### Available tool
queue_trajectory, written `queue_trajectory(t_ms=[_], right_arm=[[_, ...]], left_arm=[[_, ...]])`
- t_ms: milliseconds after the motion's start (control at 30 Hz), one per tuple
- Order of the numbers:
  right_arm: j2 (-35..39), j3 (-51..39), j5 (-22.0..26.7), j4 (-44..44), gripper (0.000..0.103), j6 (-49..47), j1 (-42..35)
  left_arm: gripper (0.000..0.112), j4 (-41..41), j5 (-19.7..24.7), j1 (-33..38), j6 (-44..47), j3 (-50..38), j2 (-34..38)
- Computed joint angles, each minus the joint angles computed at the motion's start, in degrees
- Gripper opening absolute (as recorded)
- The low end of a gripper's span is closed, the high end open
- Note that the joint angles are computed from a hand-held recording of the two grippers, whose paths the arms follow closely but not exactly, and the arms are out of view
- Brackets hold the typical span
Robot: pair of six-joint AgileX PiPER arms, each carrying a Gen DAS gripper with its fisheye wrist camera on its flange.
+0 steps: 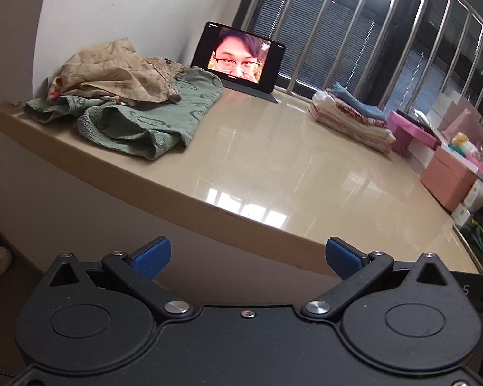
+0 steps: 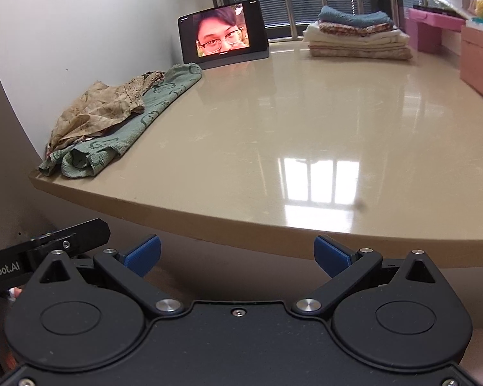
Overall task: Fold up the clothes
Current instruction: 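Move the right gripper toward the beige garment on the green cloth pile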
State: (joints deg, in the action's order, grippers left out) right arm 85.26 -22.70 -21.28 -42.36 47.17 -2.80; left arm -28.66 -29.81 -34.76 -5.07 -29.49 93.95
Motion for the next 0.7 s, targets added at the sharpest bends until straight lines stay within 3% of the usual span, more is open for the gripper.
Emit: queue_trajectory(t_ms=[167, 267, 433, 500, 600, 700], right_arm=[[3.94, -4.00, -3.19, -11.50, 0.102, 12.98, -0.29], [5.52, -6.32, -2.82, -12.61, 0.103, 15.32, 1.65], [6.62, -10.00, 1.66, -1.81, 0.102, 5.84, 8.51], [7.22, -11.31, 2.06, 6.06, 0.102, -2.24, 11.17], [9.34, -13.05, -0.21, 20.68, 0.102, -17.73, 15.25], [11.68, -14.45, -4.29, 28.06, 0.102, -25.48, 18.16]], left_arm=[[0.103, 10.00, -2.63, 4.84, -10.04, 1.52, 0.19], [0.103, 12.80, -4.16, 7.27, -13.28, 2.12, 0.63], [0.103, 17.35, -3.87, 12.34, -17.27, 2.27, 0.31], [0.103, 18.99, -4.29, 14.48, -18.89, 2.47, 0.11], [0.103, 21.10, -4.76, 17.79, -20.90, 2.55, -0.03], [0.103, 25.43, -4.96, 21.78, -24.51, 2.88, -0.61]])
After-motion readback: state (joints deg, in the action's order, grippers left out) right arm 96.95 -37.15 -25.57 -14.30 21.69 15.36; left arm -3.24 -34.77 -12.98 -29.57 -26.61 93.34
